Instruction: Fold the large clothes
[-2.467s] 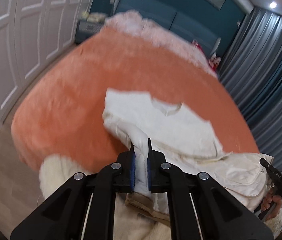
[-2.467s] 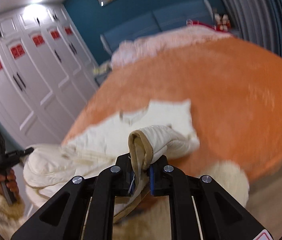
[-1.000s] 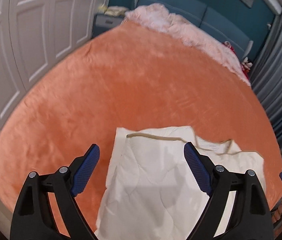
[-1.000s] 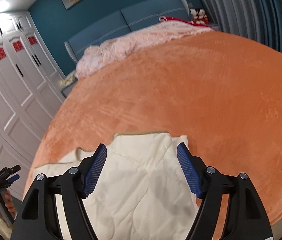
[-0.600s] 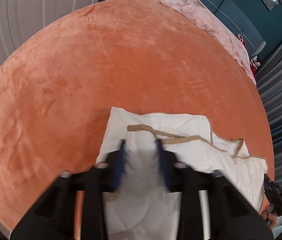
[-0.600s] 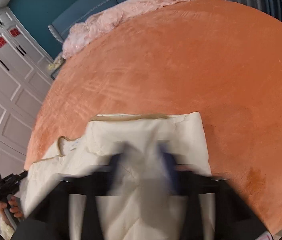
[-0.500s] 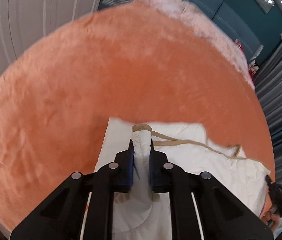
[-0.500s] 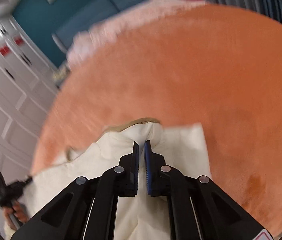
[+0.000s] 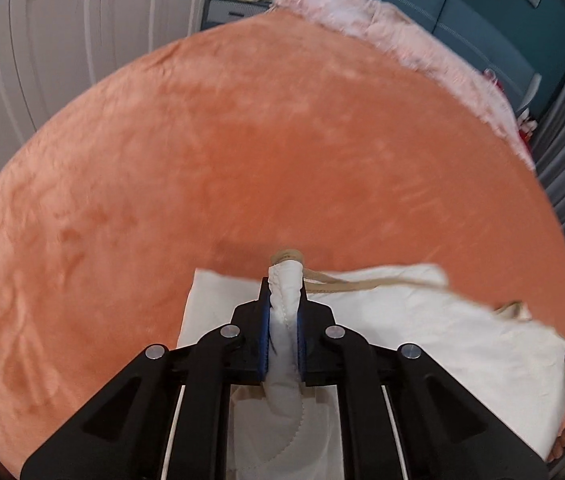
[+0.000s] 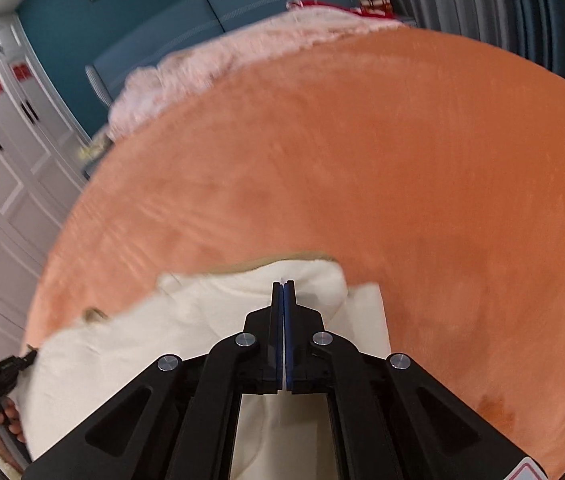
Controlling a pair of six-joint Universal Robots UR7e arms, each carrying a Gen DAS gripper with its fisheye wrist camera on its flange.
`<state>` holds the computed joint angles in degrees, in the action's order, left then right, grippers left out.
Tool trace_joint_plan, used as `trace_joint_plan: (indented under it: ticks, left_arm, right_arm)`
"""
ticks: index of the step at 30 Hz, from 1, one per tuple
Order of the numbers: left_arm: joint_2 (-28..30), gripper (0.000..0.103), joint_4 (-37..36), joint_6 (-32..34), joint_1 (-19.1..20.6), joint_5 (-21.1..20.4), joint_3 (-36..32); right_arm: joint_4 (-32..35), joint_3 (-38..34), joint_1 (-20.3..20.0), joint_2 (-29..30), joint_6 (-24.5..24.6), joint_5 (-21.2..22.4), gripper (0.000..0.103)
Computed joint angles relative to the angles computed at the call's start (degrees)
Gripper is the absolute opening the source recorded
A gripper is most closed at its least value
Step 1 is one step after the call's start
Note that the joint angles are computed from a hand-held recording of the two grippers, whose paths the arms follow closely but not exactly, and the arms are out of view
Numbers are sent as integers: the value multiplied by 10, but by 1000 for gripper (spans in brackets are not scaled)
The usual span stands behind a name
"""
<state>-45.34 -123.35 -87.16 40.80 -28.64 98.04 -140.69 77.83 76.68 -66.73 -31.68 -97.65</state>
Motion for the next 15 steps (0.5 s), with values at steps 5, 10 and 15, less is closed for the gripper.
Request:
trace_joint_plan:
  ticks: [5, 10, 15]
  left_arm:
    - [12, 16, -54, 11, 5, 13, 28]
    - [29, 17, -25, -16, 1, 44, 22]
    - [29, 17, -47, -6, 2, 48, 28]
  right_arm:
    - [-26, 26, -11, 11, -33, -26, 0]
    - [-87, 49, -2, 20, -68, -52, 0]
    - [-97, 56, -4, 16, -67, -45, 0]
